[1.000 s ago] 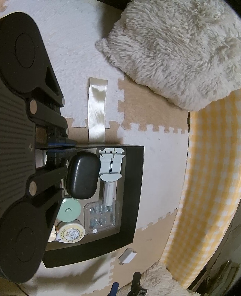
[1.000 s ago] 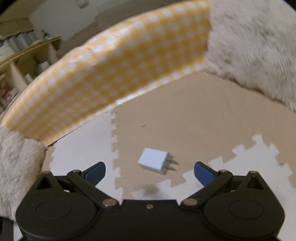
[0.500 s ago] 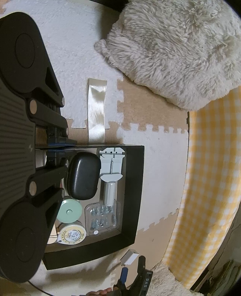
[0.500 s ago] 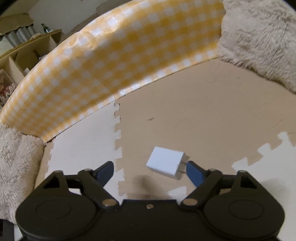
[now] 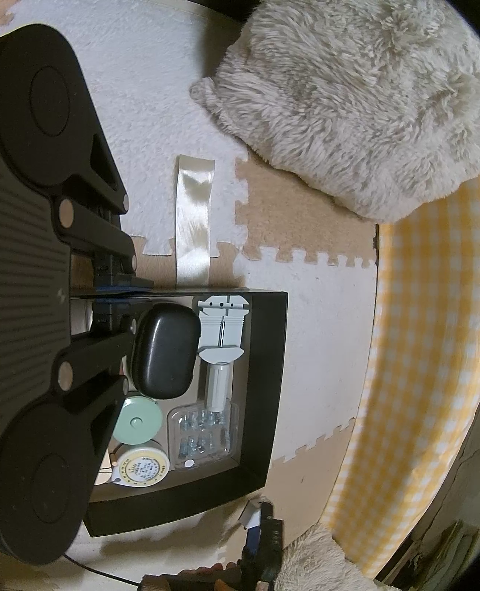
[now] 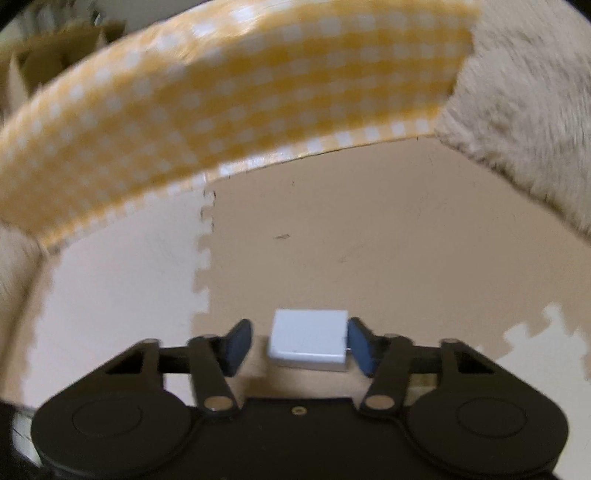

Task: Organize rigid objects
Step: 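Carry the white USB charger into the black box and release it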

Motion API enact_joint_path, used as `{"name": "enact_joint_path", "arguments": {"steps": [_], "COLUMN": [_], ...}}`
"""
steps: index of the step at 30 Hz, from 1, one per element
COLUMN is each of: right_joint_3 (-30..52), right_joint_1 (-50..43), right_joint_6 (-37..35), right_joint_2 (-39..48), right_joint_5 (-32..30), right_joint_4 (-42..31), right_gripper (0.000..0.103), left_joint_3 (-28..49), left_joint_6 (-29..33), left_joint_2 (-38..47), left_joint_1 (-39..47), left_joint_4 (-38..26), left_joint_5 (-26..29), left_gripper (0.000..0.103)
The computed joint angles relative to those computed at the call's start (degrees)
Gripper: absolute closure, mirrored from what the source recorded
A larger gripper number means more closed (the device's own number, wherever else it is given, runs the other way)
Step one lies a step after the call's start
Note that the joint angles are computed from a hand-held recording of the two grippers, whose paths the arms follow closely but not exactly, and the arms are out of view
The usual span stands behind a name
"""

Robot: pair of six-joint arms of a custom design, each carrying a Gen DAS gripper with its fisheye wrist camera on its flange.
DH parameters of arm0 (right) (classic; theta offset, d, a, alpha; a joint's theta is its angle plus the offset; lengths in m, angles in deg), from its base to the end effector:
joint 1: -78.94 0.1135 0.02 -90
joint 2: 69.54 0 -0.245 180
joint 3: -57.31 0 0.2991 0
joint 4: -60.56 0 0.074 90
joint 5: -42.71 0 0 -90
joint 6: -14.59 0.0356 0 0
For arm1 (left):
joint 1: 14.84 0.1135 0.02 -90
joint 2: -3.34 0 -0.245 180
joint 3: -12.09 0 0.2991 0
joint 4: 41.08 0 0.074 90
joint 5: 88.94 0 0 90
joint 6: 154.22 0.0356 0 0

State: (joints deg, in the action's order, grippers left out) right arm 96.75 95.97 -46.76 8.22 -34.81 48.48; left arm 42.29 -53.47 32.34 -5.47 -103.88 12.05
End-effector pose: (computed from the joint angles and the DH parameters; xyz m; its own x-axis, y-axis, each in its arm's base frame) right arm 0.2624 0.0723 0.0837 -0.7205 0.2689 -0.6392 0.2179 0.9629 0.1595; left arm 0.1556 0.0188 0.1427 -0.8658 0.0427 -0.4986 0.0928 0.9928 -0.0760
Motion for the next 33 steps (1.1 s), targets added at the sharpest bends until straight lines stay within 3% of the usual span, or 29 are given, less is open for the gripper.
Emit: {"name": "enact_joint_path", "arguments": {"steps": [7, 15, 23, 28, 33], "right_joint_3": [-0.51, -2.98, -3.06, -1.36, 1.93], "right_joint_1": [1.2, 5.76, 16.94, 24.88, 30.1], "right_joint_6": [-3.11, -3.07, 1.53, 4.9, 7.65], "right_joint_2": [-2.82, -16.29, -27.03, -24.81, -15.11], "right_joint_5": [1.5, -0.75, -4.45, -7.0, -8.74], "right_joint_4": [-3.41, -9.23, -16.0, -15.3, -11.83], "right_gripper": [0.056, 0.056, 0.056, 0.056, 0.056], "left_joint_3": [-0.01, -0.07, -0.06, -0.03, -0.04], "left_joint_6": [-0.05, -0.43, -0.9, -0.97, -0.85], "left_joint_2": [0.1, -0.08, -0.18, -0.16, -0.24], "left_joint_1": [0.08, 0.49, 0.54, 0.44, 0.55], "left_joint_4": [0.13, -0.02, -0.15, -0.16, -0.29], "left_joint_5": [0.08, 0.5, 0.65, 0.53, 0.61], "left_gripper": [0.1, 0.1, 0.099, 0.099, 0.099]}}
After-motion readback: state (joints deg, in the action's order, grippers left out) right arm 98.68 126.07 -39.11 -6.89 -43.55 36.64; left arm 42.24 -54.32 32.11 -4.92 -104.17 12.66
